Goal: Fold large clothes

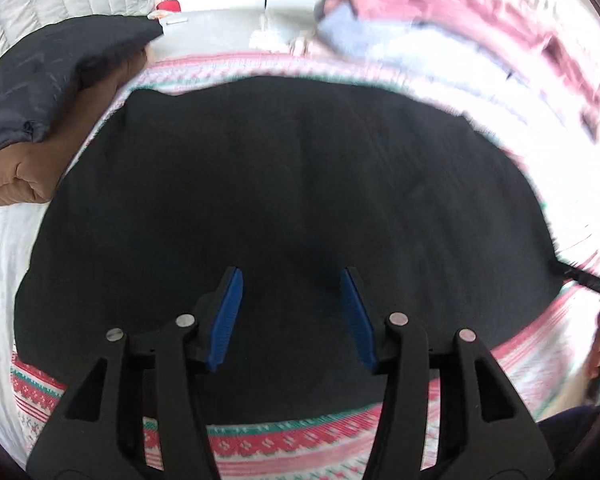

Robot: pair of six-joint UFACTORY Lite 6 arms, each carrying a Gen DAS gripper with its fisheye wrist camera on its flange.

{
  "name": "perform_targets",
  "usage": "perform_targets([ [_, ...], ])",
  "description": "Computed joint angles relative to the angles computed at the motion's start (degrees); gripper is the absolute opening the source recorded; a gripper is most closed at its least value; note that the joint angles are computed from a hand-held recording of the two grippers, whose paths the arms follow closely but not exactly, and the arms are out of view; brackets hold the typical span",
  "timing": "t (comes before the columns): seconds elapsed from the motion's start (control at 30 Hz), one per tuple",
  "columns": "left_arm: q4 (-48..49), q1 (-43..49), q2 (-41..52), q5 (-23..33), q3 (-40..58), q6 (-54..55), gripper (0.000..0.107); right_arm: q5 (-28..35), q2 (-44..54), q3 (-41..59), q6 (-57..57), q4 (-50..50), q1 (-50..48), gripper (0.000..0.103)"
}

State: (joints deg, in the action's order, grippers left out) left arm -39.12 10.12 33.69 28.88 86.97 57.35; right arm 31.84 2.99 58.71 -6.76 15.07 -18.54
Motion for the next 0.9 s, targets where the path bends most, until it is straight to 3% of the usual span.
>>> perform_targets([
  [0.17, -0.93, 1.03, 6.09, 0.20, 4.75, -1.61, 0.055, -3.19, 3.52, 0.61, 6.30, -4.84, 1.96, 0.047],
  [0.33, -0.24, 2.47, 3.75, 1.03, 3.78, -3.82, 0.054, -2.89, -0.27, -1.27, 4.29, -0.68, 0.46, 0.052],
  [0.4, -7.03, 3.85, -0.60, 3.79, -0.63, 3.21, 0.054, -2.25, -5.47, -2.83, 6.58, -1.08, 0.64, 0.052],
  [0.47, -12.71, 4.45, -5.94, 6.14, -6.03, 11.18, 0.055, -2.29, -10.86, -4.49, 0.85, 5.16, 0.24, 0.055],
  [0.5, -15.12, 3.88, -8.69, 6.27, -9.18, 14.98, 0.055, -2.16, -13.05, -5.11, -0.40, 6.81, 0.45, 0.063],
  [0.53, -16.69, 2.86, -11.07, 5.96, -11.93, 17.96, 0.055, -2.20, -14.52, -5.53, 0.20, 6.77, 0.97, 0.069],
  [0.63, -19.78, -1.62, -14.73, 0.43, -18.59, 23.57, 0.055, -1.85, -16.03, -5.52, 2.56, 5.42, 3.82, 0.070],
  [0.8, -21.95, -6.06, -10.50, -8.28, -20.59, 25.92, 0.056, -1.32, -13.34, -3.76, 8.76, 0.06, 9.26, 0.070],
  [0.9, -15.12, -6.14, -10.52, -6.24, -18.73, 17.96, 0.056, -1.08, -11.37, -2.92, 8.21, 0.75, 9.54, 0.070],
])
